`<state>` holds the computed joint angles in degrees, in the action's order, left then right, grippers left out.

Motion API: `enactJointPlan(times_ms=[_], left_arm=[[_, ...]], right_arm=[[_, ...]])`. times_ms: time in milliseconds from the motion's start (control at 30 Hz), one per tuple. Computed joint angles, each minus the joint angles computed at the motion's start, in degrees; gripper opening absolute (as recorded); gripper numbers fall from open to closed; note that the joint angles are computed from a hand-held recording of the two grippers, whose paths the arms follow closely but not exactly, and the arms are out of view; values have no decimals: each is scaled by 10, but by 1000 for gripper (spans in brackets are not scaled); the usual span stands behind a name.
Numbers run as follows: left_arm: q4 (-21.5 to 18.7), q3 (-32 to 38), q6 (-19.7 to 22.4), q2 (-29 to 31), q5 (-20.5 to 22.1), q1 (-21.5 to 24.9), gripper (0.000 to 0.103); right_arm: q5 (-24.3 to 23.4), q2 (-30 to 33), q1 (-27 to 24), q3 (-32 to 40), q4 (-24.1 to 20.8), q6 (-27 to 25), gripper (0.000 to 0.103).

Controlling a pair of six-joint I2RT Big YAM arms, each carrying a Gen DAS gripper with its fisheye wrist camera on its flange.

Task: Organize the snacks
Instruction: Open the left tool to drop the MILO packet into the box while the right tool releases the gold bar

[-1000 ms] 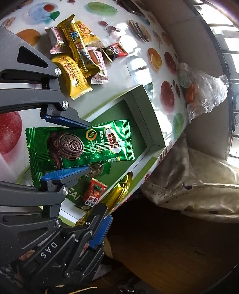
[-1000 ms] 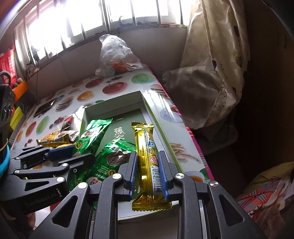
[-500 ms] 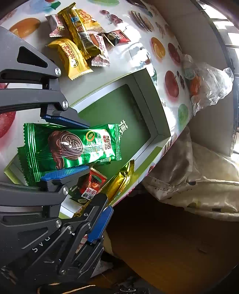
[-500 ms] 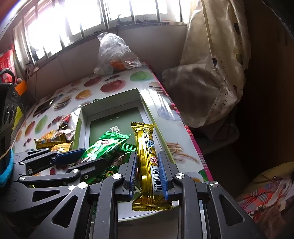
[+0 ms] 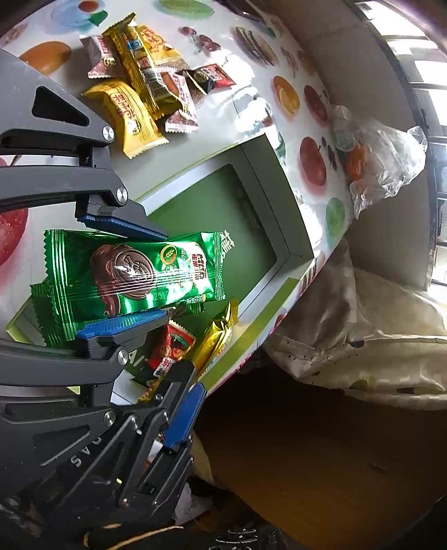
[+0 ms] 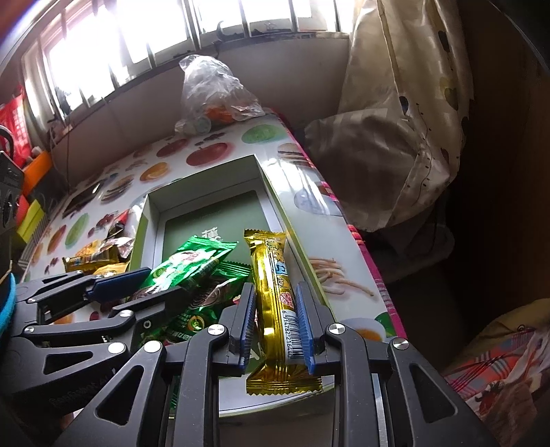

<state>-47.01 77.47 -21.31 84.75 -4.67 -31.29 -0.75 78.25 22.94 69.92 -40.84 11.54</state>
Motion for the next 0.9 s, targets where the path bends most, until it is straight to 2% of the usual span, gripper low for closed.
enactJointPlan(times_ms=[100,167,700,900], left_arm=[[4,-4,-1,-4,4,2,44],[9,-8,1,-7,8,3,49],[14,-19,4,-26,3,13,50],[21,-37,-3,-52,-16,11,50]], right_arm=[[-3,-2,0,-2,3,-1,22],[-6,-3,0,-3,4,0,24],[3,-14,9,-4,8,14,35],[9,-24,16,-8,10,19,39]])
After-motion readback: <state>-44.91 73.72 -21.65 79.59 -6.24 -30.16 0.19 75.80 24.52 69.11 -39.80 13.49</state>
